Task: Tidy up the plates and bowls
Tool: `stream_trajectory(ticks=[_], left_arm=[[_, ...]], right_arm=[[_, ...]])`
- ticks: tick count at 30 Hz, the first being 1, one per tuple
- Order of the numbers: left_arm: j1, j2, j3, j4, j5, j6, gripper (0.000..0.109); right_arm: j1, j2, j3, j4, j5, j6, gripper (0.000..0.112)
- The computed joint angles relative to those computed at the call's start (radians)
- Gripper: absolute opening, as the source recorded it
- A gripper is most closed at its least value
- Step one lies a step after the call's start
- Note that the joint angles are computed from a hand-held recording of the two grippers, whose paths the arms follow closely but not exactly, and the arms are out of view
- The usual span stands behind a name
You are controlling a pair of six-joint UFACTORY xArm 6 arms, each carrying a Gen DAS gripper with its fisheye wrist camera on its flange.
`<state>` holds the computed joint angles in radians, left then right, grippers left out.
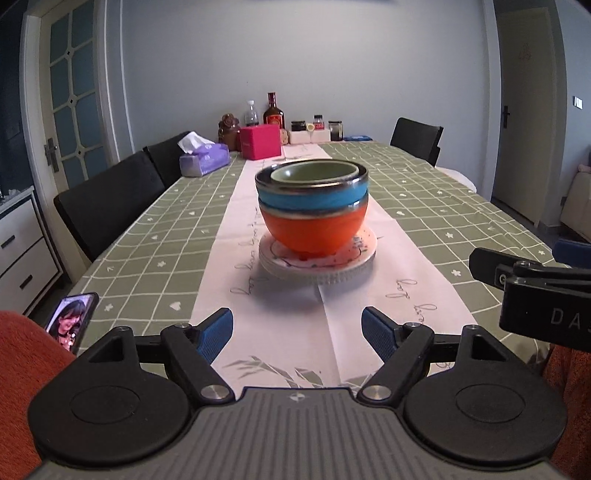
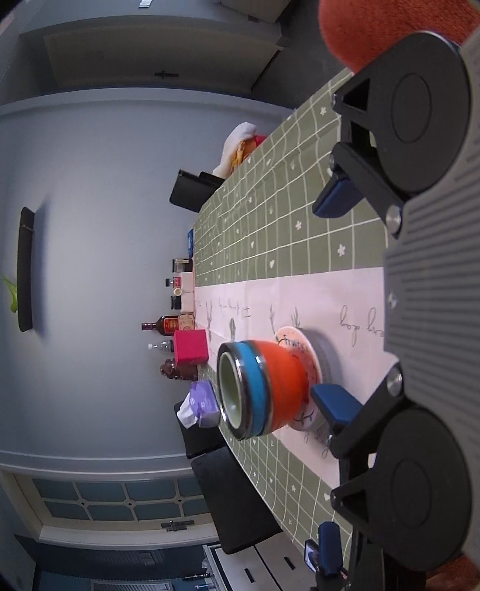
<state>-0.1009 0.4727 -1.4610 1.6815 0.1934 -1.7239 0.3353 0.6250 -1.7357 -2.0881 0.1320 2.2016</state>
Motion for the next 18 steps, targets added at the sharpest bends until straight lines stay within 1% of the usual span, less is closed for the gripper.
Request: stream_trajectory(ticks=[7,10,13,18], left_arm=[[-0.011,0.0,-0.004,0.022,0.015,-0.035,0.093],[-0.006,-0.003,-0.002,0.013,0.001,-0.032,0.093],[-0.011,-0.007,-0.002,0.029,0.015,-0.031,0.093],[-0.007,-0.004,-0.006,0.011,0.007,-0.017,0.093]], right_arm=[[-0.005,-0.002,0.015,0.009,-0.01,0.012,0.095],[-0.004,-0.009,0.019,-0.019,-0.01,0.037,0.095],[-0.002,-0.018,0.033,-0.024,0.005,0.036,0.096],[-0.005,-0.018,0.037,-0.004,0.007,0.024,0.096]])
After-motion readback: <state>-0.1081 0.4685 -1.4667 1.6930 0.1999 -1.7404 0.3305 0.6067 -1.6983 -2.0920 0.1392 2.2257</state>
